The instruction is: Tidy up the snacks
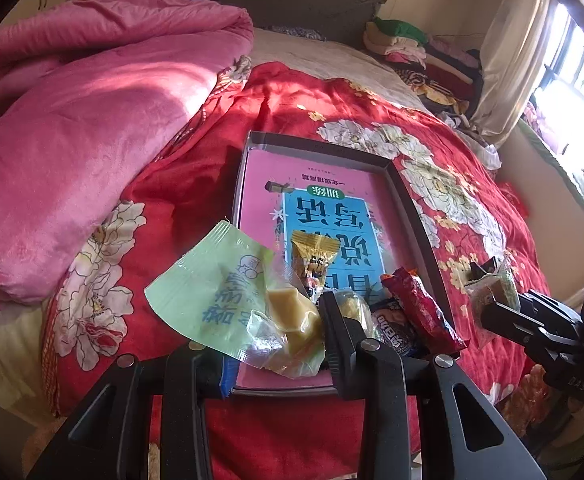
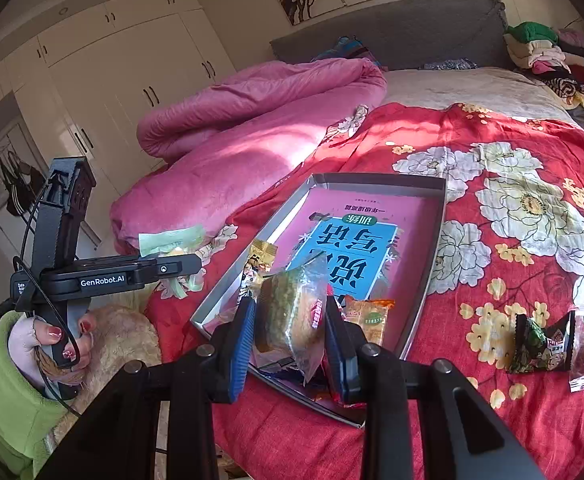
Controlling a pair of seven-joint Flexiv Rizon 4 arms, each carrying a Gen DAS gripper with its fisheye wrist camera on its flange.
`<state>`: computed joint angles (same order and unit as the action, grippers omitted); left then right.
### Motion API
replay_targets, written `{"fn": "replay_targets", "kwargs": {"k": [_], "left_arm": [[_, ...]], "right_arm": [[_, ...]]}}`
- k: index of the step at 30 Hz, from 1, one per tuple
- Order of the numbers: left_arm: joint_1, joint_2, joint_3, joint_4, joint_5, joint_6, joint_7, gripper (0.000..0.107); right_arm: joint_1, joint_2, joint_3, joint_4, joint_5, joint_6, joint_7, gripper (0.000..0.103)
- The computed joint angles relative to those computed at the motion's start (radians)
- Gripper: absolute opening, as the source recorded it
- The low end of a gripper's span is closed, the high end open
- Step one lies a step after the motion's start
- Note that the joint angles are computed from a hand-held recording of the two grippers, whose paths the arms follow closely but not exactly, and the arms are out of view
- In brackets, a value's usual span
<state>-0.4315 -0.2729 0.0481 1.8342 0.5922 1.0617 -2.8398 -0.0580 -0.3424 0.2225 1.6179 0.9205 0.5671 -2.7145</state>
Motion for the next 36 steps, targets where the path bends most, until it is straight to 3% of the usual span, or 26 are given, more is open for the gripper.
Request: {"fn": "replay_targets", "kwargs": {"k": [14, 22, 26, 28, 30, 36], "left_arm": [[0.011, -0.056, 0.001, 0.005, -0.092, 0.047, 0.088, 0.037], [0.001, -0.083, 0.016, 0.005, -0.149, 0.059, 0.14, 0.037], [-0.029, -0.078, 0.047, -0.012, -0.108, 0.056, 0.099, 0.04], [-0.047, -0.071, 0.064, -0.024, -0.064, 0.06, 0.058, 0.053], [-0.063, -0.063, 0.075, -0.047, -0.012, 0.056, 0.02, 0.058], [-0.074, -0.091, 0.043, -0.169, 0.053, 0.025, 0.027, 0.061]], "right_arm": [[0.045, -0.018, 0.015, 0.023, -0.067, 0.047, -0.005, 0.034], [0.089, -0.037, 0.031, 0.058, -0.137, 0.15, -0.004, 0.034], [0.079, -0.045, 0.043, 0.059, -0.141, 0.171, -0.003, 0.035], [0.06, -0.037, 0.05, 0.057, -0.12, 0.168, -0.018, 0.036], [0.037, -0.031, 0.049, 0.043, -0.09, 0.156, -0.027, 0.043], [-0.024, -0.054, 0.0, -0.042, -0.033, 0.161, 0.051, 0.053]]}}
